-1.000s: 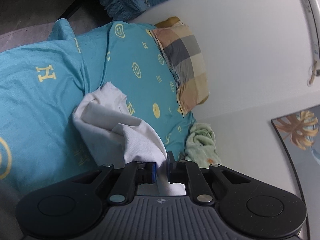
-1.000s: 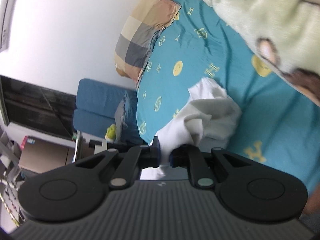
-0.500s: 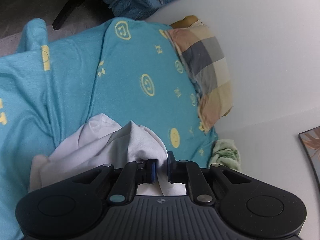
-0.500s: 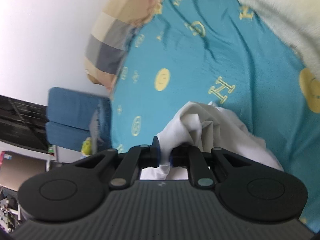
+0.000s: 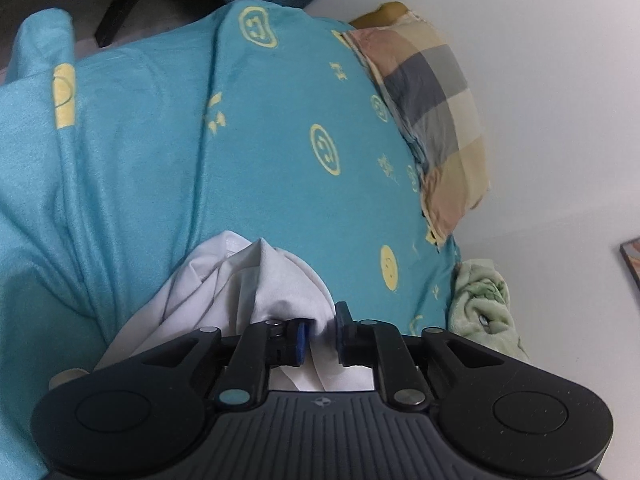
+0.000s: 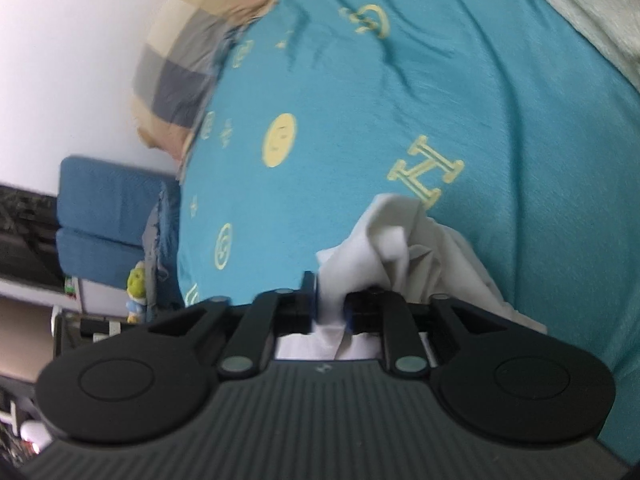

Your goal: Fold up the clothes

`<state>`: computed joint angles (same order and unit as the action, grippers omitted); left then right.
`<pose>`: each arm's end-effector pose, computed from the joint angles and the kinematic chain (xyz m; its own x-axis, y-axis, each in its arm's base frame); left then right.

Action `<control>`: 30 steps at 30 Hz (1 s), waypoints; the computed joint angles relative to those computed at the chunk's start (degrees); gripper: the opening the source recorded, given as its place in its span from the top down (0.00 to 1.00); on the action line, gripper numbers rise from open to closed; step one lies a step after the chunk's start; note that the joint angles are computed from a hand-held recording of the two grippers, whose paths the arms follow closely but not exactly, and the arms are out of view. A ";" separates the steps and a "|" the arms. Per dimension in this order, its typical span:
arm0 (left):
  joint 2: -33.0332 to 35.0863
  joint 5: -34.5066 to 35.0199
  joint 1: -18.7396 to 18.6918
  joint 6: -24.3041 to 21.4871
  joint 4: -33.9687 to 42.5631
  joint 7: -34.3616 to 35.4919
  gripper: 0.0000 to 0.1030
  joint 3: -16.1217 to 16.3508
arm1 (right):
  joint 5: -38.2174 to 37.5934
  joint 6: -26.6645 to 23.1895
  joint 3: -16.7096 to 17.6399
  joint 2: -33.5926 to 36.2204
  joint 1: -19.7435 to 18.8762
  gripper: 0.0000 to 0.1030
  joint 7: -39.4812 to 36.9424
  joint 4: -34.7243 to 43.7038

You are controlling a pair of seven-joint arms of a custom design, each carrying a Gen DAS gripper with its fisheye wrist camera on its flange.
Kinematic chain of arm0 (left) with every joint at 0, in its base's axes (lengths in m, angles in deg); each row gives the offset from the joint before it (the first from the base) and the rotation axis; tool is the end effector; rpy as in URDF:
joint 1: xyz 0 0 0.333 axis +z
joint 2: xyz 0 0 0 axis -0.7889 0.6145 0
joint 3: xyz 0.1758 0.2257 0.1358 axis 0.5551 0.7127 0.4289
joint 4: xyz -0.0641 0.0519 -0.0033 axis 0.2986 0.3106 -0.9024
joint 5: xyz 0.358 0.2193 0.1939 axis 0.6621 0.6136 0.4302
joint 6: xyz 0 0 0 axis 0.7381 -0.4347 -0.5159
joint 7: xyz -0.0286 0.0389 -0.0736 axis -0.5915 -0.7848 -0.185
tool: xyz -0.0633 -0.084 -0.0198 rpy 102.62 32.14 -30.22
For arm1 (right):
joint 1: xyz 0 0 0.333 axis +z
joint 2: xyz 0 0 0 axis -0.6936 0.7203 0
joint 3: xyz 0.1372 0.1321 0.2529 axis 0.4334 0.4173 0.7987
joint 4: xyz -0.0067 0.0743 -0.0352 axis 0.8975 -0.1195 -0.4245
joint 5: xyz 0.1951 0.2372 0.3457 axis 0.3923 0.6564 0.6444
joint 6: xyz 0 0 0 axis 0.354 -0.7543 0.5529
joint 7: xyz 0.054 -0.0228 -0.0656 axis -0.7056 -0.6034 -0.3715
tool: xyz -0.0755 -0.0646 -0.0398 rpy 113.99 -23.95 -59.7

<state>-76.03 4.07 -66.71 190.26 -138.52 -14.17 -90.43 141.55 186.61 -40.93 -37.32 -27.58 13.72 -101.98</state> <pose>0.5714 -0.1215 0.4966 0.3352 -0.5132 0.7901 -0.5518 -0.7867 -0.2769 0.6213 0.1813 0.4688 -0.2637 -0.5572 -0.7874 -0.7281 0.6504 -0.2164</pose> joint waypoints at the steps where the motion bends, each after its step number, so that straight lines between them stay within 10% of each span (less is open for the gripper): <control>1: -0.18 0.18 -0.26 0.38 -0.02 1.11 0.71 -0.03 | 0.80 1.12 0.27 -0.48 0.27 0.45 -2.59 -0.28; 3: -0.56 0.82 -0.89 1.40 -0.12 3.20 0.58 -0.08 | 2.80 3.27 0.58 -1.35 1.04 0.26 -8.20 -0.73; 6: -1.35 5.33 -0.62 2.23 -0.51 4.18 0.48 -0.94 | 4.96 5.35 0.58 -2.72 2.31 0.26 -18.16 -1.22; 13: -2.79 52.31 23.09 0.08 -0.65 -20.11 0.41 -21.71 | -18.73 13.83 0.85 -2.94 3.39 0.26 -21.09 -4.55; 18: -0.32 68.96 28.56 -6.24 2.35 -30.05 0.41 -26.84 | -27.72 14.22 0.51 -0.36 3.22 0.27 -19.58 -3.70; 30: 4.73 73.48 20.41 -10.63 4.63 -29.05 0.41 -18.91 | -49.13 11.85 0.94 2.45 1.37 0.26 -3.58 -3.72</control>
